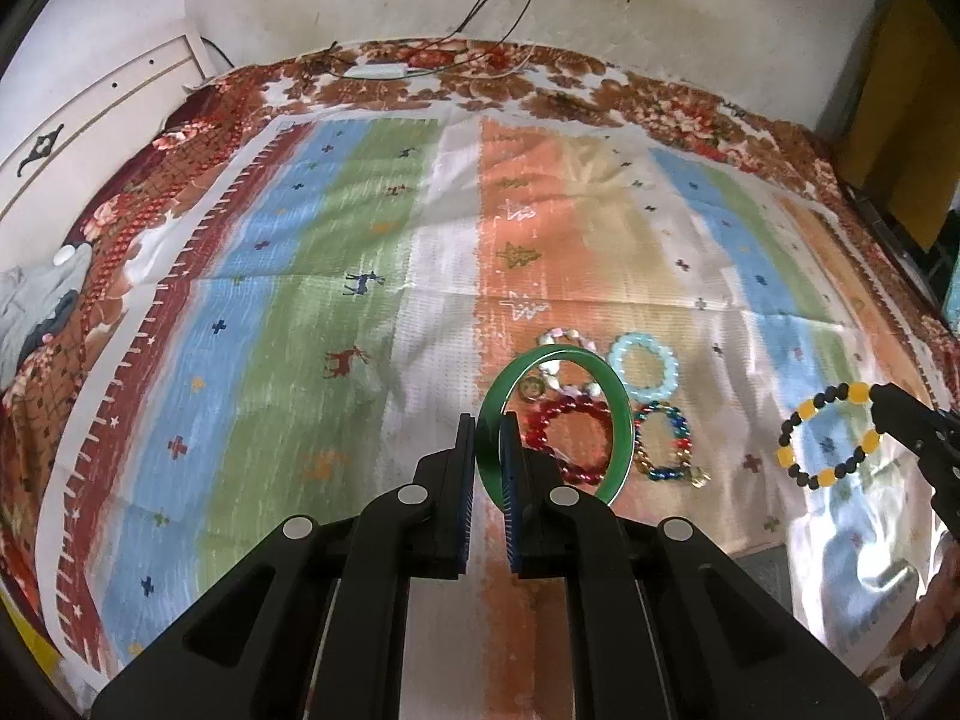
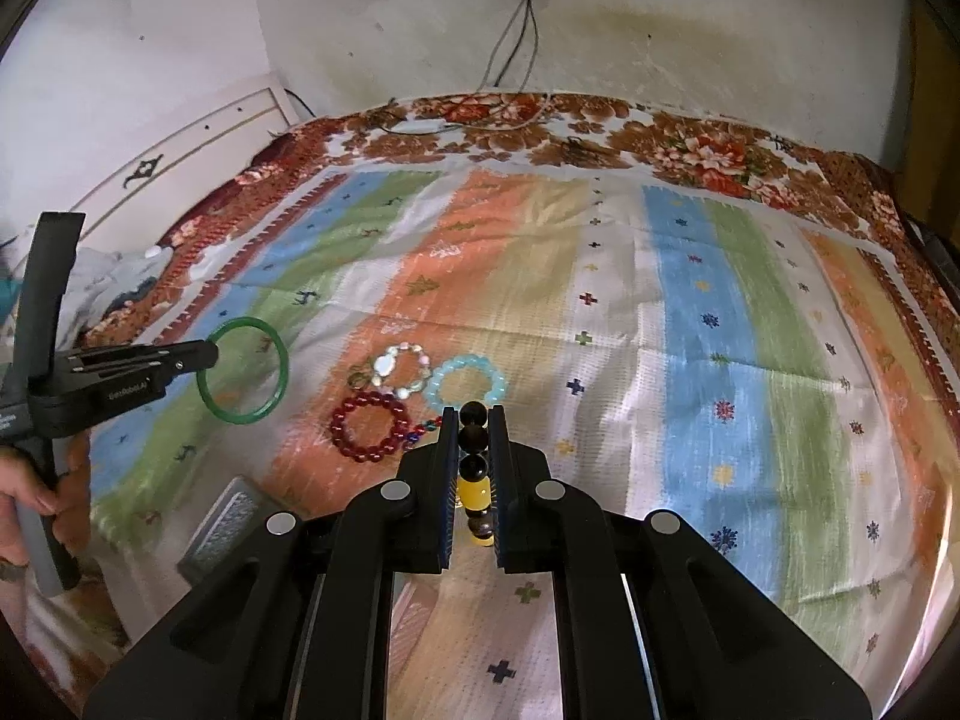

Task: Organize jewelry
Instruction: 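Carry the green bangle and black-yellow bracelet into the tin and release both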

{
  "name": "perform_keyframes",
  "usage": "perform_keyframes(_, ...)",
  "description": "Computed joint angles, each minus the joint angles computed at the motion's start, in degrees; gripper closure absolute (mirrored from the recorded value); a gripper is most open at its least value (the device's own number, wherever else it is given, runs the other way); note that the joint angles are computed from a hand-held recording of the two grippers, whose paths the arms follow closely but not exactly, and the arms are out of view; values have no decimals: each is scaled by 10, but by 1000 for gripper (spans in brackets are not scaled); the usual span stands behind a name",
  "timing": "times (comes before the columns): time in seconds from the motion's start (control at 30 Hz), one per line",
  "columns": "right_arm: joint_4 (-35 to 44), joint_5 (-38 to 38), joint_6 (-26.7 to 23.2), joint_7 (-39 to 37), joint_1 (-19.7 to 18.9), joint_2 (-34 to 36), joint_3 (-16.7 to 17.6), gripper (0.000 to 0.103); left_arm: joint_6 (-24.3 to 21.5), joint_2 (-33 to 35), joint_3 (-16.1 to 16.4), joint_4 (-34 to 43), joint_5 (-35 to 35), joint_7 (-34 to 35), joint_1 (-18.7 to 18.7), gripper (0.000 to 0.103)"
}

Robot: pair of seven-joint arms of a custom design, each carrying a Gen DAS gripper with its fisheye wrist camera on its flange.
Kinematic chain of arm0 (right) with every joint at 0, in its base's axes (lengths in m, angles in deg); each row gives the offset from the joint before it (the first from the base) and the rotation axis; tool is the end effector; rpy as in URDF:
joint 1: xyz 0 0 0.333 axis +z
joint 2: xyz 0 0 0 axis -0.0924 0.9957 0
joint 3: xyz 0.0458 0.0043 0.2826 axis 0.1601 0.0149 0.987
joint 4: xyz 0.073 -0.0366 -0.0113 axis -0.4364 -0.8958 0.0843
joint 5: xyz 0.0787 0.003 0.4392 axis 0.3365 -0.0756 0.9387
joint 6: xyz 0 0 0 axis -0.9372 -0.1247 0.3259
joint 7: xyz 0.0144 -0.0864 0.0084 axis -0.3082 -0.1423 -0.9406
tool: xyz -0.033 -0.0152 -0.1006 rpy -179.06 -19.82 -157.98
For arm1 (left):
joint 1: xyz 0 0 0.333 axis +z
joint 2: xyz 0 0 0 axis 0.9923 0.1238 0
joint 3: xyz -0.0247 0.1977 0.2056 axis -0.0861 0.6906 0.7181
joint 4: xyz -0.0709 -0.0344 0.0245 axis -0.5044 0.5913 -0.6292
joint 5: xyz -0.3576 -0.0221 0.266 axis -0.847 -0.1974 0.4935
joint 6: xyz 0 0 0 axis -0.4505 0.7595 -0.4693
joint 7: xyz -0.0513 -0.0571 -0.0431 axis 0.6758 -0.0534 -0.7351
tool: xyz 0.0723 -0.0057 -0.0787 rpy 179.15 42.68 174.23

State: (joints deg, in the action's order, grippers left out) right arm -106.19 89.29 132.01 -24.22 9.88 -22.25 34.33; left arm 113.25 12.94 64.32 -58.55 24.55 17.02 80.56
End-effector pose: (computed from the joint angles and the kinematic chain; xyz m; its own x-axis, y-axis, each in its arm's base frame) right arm 0.5687 0.1801 0.5698 0.6127 -0.7858 -0.0840 -0.5795 -0.3745 -0.7238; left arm 0.5019 -0.0219 0.5854 0.3124 -0.9447 0.1000 -0.7495 -0.3098 -0.5850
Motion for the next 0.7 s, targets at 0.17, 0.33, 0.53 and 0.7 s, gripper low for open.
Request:
perform_keyframes(0.17,-22,24,-8,-23,9,-31,-5,93,6,-32,-3,-24,-2,-2,-9,95)
perform_keyframes(0.33,-45,40,-23,-38,15,-60,-7,93,8,-57,-4,-45,-3,-3,-20,95)
perform_keyframes(0.53,-68,49,-38,-49,21,-90,-7,93,7,-79,-4,-63,-4,-1,-33,95)
perform_keyframes(0.7,-83,52,-49,-54,25,-108,-8,93,1,-96,-6,-79,-5,5,-47,95)
